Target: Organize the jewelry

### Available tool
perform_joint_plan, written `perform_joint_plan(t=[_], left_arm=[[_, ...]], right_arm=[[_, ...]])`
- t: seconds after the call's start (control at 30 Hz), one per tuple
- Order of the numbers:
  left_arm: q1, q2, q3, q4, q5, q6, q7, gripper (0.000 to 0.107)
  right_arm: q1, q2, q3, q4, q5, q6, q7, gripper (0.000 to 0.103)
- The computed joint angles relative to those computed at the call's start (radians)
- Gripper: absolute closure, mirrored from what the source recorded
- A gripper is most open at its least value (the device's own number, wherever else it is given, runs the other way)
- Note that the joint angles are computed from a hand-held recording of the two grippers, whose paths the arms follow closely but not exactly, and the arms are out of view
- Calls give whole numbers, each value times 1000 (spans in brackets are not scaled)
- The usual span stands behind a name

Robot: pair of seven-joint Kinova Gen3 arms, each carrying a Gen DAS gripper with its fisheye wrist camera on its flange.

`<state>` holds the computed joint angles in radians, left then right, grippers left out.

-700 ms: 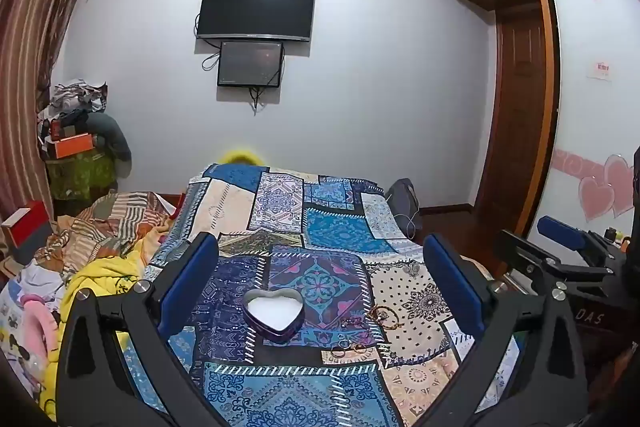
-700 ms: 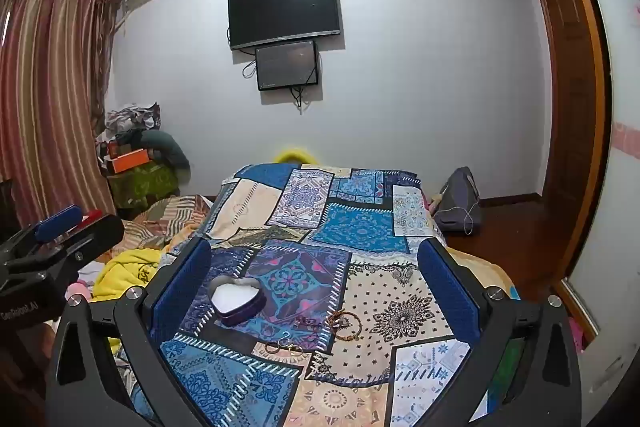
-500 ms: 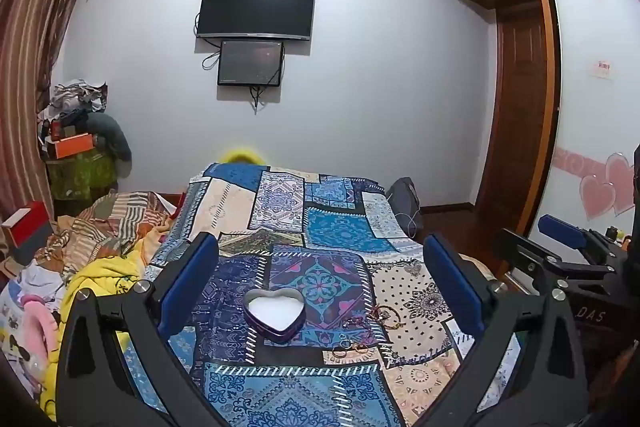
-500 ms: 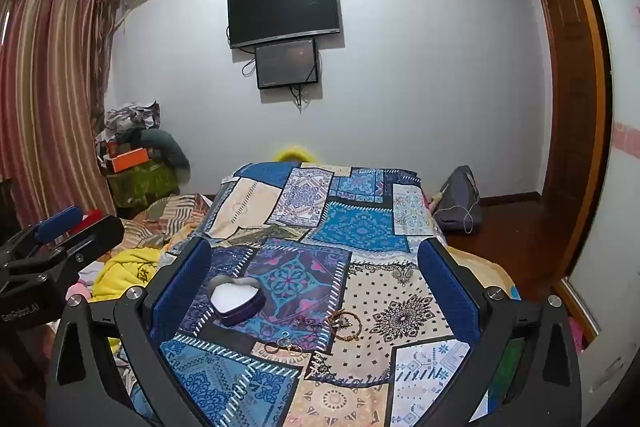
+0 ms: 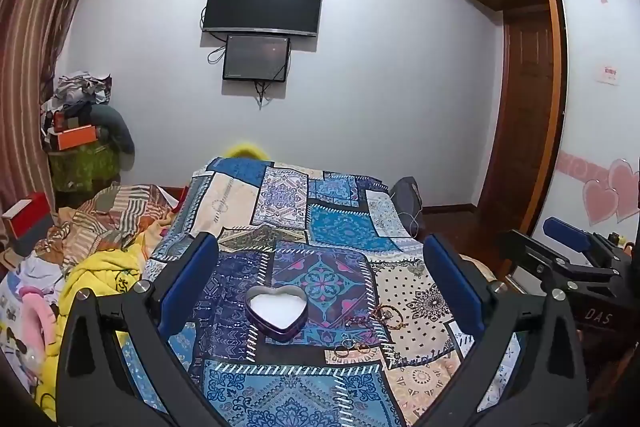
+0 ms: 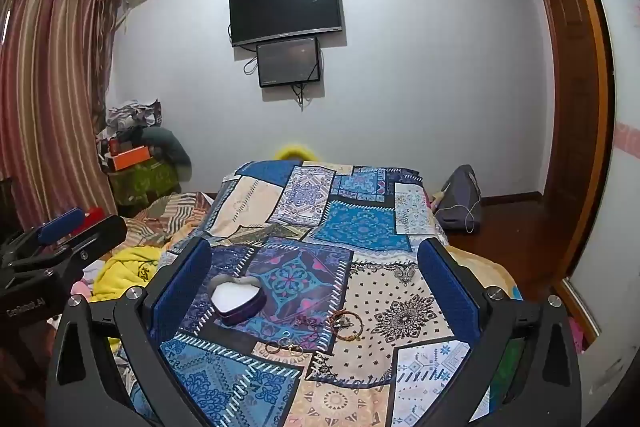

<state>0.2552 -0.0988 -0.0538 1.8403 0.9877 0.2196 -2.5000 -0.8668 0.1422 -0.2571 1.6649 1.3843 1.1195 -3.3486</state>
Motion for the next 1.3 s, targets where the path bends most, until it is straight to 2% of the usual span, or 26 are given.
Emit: perform_joint_plan(t=[0.63,1.3], left_arm=[[26,-4,-18,14,25,-26,-23,5],[30,-3,-17,12,8,-29,-6,5]], right_arm=[[-5,10,2,-8,5,0,2,1],[-10,10,5,-12,5,2,2,1]])
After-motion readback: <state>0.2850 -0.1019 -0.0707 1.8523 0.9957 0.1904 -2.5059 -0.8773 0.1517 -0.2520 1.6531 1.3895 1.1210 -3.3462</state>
